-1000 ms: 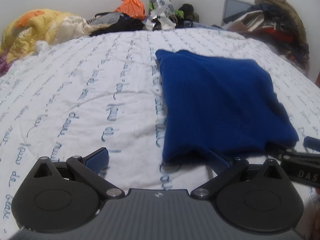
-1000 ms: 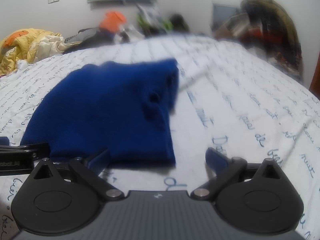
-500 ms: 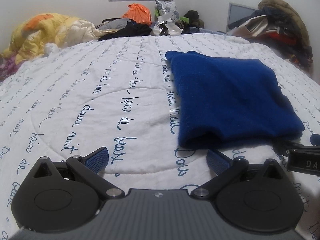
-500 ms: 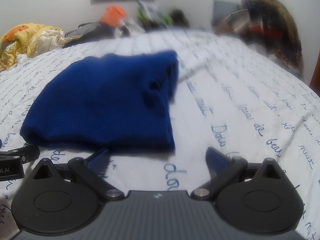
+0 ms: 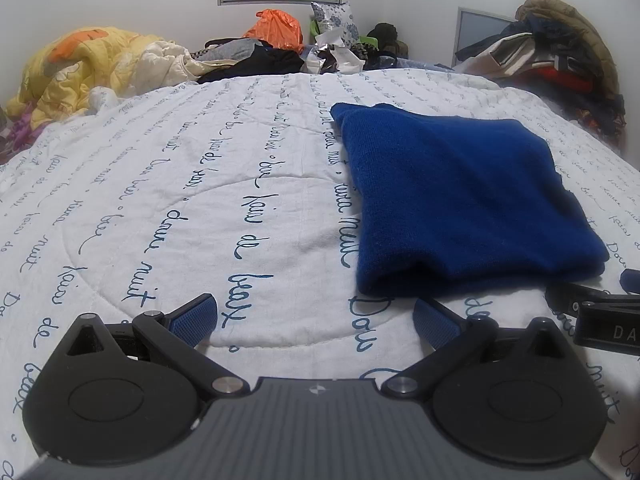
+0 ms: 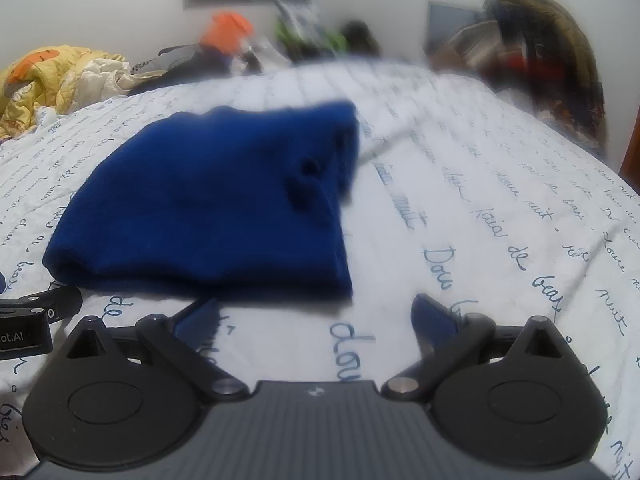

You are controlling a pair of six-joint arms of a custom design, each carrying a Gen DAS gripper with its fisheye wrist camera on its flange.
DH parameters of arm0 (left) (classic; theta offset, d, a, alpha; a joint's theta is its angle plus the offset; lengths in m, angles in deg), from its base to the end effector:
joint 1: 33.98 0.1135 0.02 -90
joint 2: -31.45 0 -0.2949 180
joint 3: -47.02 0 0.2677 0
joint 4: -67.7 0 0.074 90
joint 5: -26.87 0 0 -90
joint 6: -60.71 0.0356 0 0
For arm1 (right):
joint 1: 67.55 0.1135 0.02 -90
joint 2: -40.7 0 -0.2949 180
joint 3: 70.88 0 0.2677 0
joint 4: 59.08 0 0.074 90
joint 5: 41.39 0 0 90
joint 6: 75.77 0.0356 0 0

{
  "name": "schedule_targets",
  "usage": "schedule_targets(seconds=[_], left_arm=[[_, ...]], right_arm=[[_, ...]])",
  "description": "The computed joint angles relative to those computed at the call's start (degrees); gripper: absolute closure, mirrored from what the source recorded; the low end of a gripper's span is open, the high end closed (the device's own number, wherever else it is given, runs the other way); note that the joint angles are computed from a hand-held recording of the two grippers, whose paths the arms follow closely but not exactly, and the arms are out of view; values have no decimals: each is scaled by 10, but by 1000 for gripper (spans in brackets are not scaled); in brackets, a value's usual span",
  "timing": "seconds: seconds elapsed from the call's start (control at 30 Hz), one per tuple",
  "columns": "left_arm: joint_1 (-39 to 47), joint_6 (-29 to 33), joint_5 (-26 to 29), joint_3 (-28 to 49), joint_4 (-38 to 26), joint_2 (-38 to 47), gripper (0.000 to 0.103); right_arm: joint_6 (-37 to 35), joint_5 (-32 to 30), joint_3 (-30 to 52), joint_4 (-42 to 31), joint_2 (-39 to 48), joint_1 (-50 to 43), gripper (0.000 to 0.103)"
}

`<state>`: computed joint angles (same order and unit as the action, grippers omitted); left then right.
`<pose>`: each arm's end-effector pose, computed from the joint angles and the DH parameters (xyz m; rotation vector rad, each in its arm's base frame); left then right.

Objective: Fold small clothes

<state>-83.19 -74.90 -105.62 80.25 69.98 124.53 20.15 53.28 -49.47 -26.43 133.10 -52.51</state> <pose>0.1646 -0.1539 0.0919 -0.1820 2.2375 0.1093 0.1991 0.0505 0.0871 -0.1340 2.2355 0.1074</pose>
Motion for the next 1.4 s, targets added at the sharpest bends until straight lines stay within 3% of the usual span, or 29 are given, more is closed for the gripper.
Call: schedule_targets(seconds=[1.4], left_arm=[[-1, 0, -1, -1, 3, 2, 0]], right_arm=[[-10, -11, 2, 0, 1, 3, 0]])
